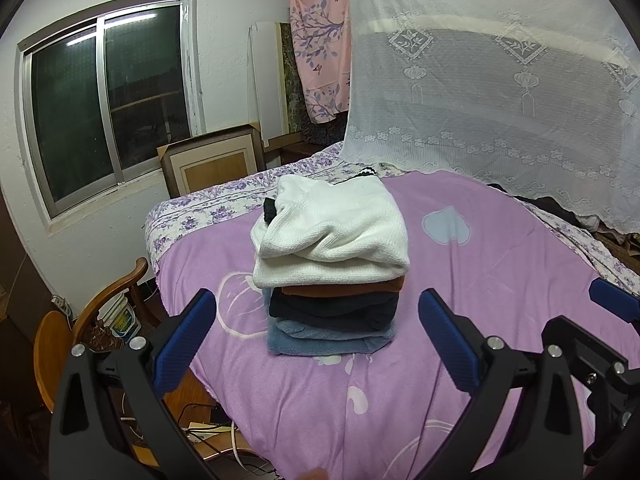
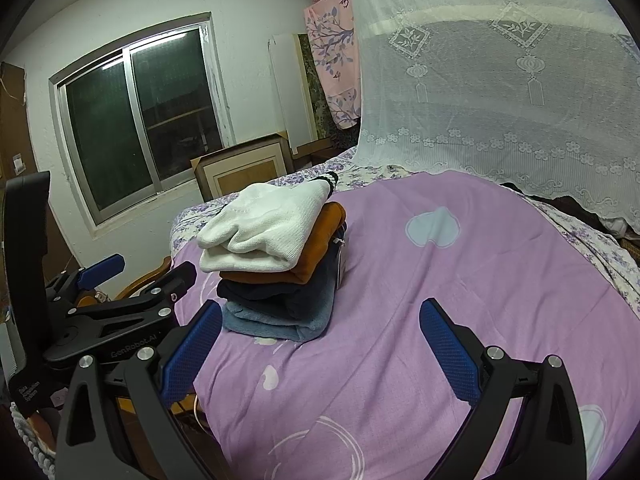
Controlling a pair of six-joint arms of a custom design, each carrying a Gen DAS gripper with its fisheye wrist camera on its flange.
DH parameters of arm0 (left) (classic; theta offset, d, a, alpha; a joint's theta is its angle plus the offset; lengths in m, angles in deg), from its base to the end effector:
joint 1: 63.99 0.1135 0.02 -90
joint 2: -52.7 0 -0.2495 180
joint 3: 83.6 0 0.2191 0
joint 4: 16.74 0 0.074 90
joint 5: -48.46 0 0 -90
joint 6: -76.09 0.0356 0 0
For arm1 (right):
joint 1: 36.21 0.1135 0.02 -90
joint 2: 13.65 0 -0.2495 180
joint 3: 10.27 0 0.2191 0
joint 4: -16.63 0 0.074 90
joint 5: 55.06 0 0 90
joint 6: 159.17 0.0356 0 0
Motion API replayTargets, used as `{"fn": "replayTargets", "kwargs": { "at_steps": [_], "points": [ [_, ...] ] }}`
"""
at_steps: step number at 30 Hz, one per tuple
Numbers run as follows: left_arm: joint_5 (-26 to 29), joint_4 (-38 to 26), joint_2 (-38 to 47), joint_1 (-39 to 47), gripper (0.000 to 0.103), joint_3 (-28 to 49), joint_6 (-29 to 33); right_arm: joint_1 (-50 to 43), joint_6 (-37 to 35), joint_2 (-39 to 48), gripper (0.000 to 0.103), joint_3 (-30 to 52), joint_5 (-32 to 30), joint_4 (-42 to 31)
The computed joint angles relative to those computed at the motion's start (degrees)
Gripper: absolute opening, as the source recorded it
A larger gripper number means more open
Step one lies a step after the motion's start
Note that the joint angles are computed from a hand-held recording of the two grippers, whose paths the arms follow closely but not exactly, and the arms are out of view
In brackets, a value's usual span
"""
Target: Fold small clothes
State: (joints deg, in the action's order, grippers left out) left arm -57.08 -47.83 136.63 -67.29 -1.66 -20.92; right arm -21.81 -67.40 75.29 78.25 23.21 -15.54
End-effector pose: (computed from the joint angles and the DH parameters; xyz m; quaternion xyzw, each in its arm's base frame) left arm 0.3034 -0.0079 0.2949 -0.0926 0.8685 0.0760 0.4809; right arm 0.3141 0.0881 0.3027 -0.1448 0.8618 0.1559 0.4604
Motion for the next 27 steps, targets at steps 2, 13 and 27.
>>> {"fn": "replayTargets", "kwargs": {
  "at_steps": [2,13,27],
  "points": [
    [-0.1,-0.3,0.0,-0.2,0.099,0.2,-0.1,0.1,0.1,-0.2,0.100,-0.2,0.1,0.1],
    [-0.2,-0.8,-0.2,-0.4,0.099,0.5,-0.3,0.2,0.1,-0.3,0.100,-0.2,0.1,0.0],
    [2.2,-2.2,-0.6,0.1,0.099,1.0,-0.3,0.9,0.5,-0.6,0.100,0.0,0.7,-0.4]
  ]
}}
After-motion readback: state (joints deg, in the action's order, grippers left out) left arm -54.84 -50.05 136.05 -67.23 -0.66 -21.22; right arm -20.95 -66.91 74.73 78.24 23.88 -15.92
